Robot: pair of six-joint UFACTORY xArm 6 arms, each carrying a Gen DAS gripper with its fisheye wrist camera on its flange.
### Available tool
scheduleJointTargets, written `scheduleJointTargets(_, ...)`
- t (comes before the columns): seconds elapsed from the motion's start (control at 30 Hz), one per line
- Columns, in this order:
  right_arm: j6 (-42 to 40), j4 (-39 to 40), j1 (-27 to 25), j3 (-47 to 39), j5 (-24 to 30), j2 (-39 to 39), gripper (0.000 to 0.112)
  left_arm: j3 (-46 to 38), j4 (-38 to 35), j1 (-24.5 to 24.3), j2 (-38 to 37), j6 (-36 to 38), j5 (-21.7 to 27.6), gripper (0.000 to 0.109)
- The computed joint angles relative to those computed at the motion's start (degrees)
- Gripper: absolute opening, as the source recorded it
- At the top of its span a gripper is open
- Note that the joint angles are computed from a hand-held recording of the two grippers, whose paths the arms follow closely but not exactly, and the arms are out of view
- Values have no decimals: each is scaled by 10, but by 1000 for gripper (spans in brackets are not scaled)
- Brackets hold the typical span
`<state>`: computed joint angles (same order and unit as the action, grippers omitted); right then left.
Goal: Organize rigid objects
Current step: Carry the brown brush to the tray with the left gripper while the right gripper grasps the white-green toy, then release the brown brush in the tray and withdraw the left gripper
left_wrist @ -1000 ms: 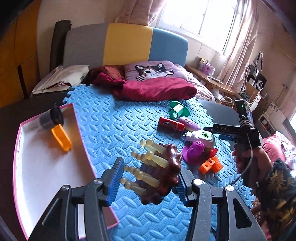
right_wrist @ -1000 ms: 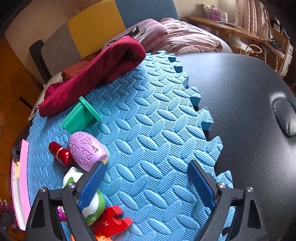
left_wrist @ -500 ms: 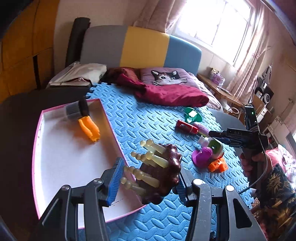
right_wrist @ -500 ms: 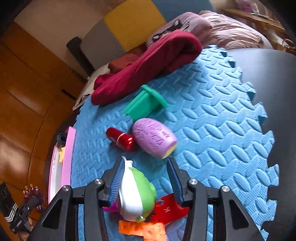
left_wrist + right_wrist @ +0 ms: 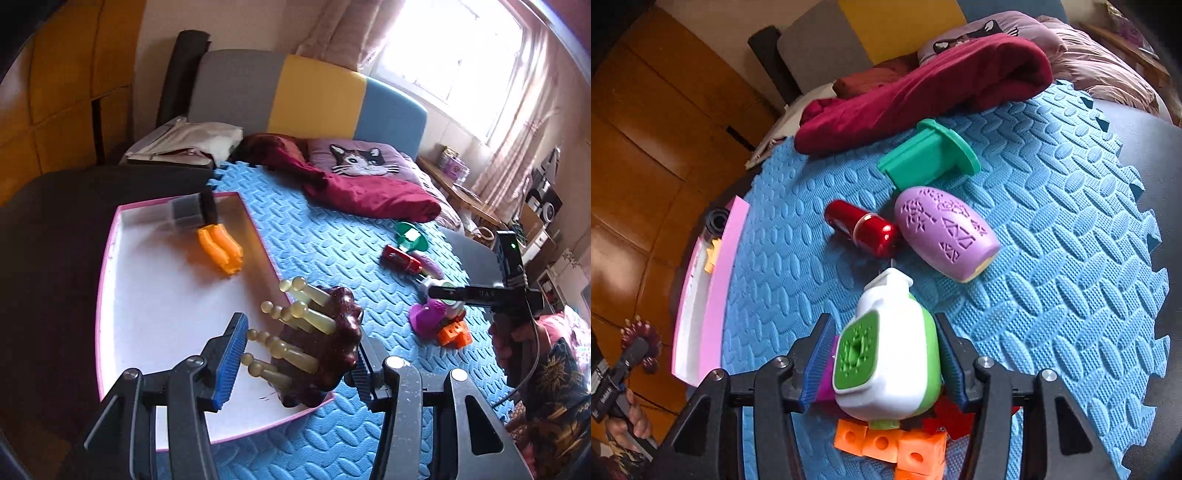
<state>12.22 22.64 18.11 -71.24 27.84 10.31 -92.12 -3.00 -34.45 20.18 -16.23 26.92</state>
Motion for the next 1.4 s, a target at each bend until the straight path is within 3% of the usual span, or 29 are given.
scheduleJointTargets(0.27, 56, -154, 17, -11, 14, 8, 53, 50, 26, 41, -32, -68, -3, 53)
scheduleJointTargets(0.5, 89, -224, 23, -10, 16, 7, 52, 10, 12, 48, 9, -79, 35, 53)
scheduleJointTargets(0.73, 99, -254, 26, -13, 16, 10, 52, -131, -47, 44, 115, -37, 87, 53)
scheduleJointTargets(0.8, 107, -272, 28, -14, 17, 11, 51, -185, -35, 41, 154, -38, 103, 53)
scheduleJointTargets(1.1, 104, -277, 27, -11, 8, 11, 51, -526, -6, 46, 373, -58, 239, 54)
scheduleJointTargets(1.23, 103, -288, 28, -14, 11, 13, 50, -412, -10, 46, 305, -58, 173, 72)
scheduleJointTargets(1.4, 100, -287, 27, -15, 13, 13, 50, -285, 10, 44, 222, -67, 110, 75)
